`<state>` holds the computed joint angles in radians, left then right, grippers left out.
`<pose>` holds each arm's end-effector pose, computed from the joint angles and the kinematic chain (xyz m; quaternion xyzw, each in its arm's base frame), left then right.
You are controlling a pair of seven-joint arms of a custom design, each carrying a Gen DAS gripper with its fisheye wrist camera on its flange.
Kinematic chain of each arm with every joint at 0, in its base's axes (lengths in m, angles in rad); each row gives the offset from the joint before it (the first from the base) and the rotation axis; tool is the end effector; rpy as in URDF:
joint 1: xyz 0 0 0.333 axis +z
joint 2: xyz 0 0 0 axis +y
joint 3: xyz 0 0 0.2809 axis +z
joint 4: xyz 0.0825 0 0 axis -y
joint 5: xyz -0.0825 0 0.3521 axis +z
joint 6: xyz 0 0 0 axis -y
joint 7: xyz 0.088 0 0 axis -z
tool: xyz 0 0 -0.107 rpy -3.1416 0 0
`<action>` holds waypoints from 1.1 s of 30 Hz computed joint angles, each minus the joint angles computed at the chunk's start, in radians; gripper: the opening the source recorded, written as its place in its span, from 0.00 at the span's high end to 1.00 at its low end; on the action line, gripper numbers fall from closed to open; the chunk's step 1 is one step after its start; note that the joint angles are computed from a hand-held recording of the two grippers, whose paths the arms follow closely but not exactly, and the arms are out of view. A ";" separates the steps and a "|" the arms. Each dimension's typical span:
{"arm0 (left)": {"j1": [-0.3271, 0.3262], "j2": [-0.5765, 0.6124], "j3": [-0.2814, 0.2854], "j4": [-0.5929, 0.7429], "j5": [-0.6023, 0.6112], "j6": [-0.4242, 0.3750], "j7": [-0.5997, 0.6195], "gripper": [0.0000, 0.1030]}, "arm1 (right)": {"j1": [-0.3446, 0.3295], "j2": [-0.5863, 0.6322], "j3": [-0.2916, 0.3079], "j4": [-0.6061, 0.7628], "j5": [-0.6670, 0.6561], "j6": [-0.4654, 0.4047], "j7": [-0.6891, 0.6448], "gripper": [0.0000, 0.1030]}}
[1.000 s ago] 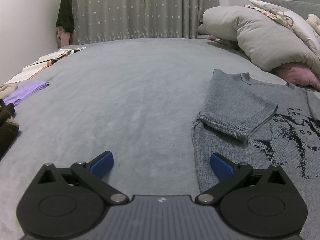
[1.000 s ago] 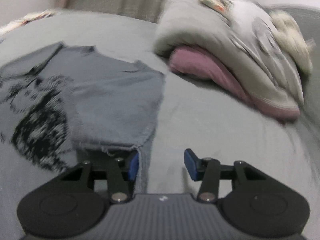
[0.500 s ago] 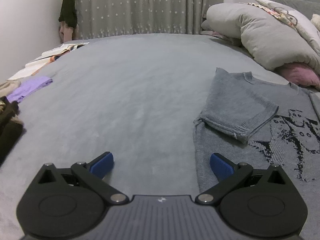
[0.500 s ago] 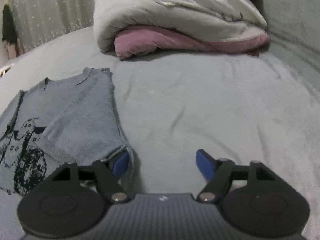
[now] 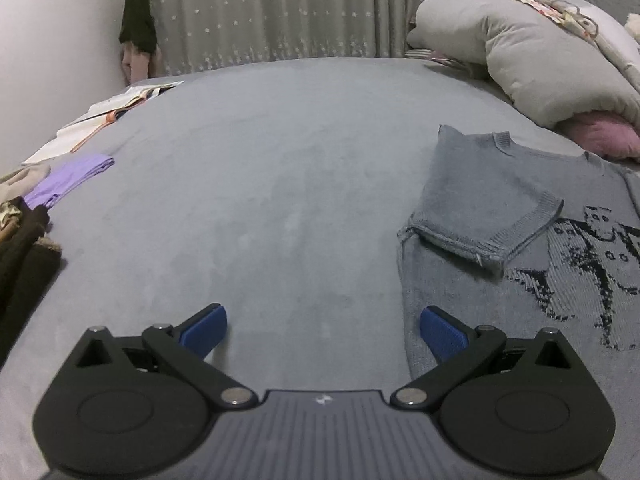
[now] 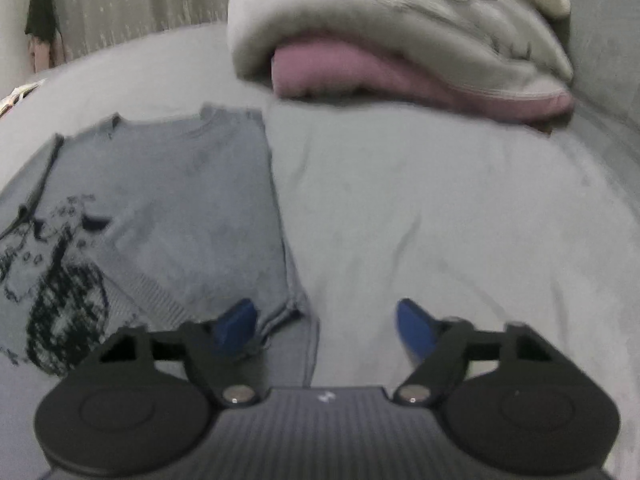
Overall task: Fold clothes
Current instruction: 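Move both open grippers to the ribbed hem of the sweater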
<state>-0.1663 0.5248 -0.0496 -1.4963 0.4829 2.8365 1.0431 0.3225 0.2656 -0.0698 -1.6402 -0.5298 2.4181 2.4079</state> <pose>0.6809 -0.1664 0.4421 -0.6205 0.6661 -0.2954 0.2898 0.6213 0.1626 0.4955 -0.5724 0.7497 -0.2772 0.1830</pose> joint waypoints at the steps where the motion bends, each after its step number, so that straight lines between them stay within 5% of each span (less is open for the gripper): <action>1: 0.006 -0.003 -0.006 -0.002 -0.009 -0.002 0.003 0.00 | 0.006 -0.013 -0.006 -0.012 -0.023 0.018 0.027 0.37; 6: 0.028 -0.038 -0.032 -0.041 -0.054 0.009 0.013 0.00 | 0.005 -0.111 -0.008 -0.113 -0.152 0.169 0.195 0.37; 16: 0.131 -0.210 -0.185 -0.287 -0.270 0.076 0.266 0.00 | -0.067 -0.266 0.073 -0.318 -0.126 0.298 0.189 0.46; 21: 0.196 -0.302 -0.266 -0.418 -0.499 0.093 0.447 0.00 | -0.093 -0.375 0.127 -0.466 -0.049 0.366 0.101 0.42; 25: 0.279 -0.401 -0.376 -0.528 -0.855 0.047 0.743 0.00 | -0.114 -0.465 0.168 -0.592 0.042 0.406 0.090 0.39; 30: 0.267 -0.512 -0.388 -0.614 -1.211 -0.017 1.091 0.00 | -0.179 -0.600 0.277 -0.733 0.038 0.408 0.167 0.36; 33: 0.223 -0.546 -0.361 -0.652 -1.259 -0.027 1.138 0.00 | -0.233 -0.715 0.368 -0.847 0.042 0.451 0.264 0.32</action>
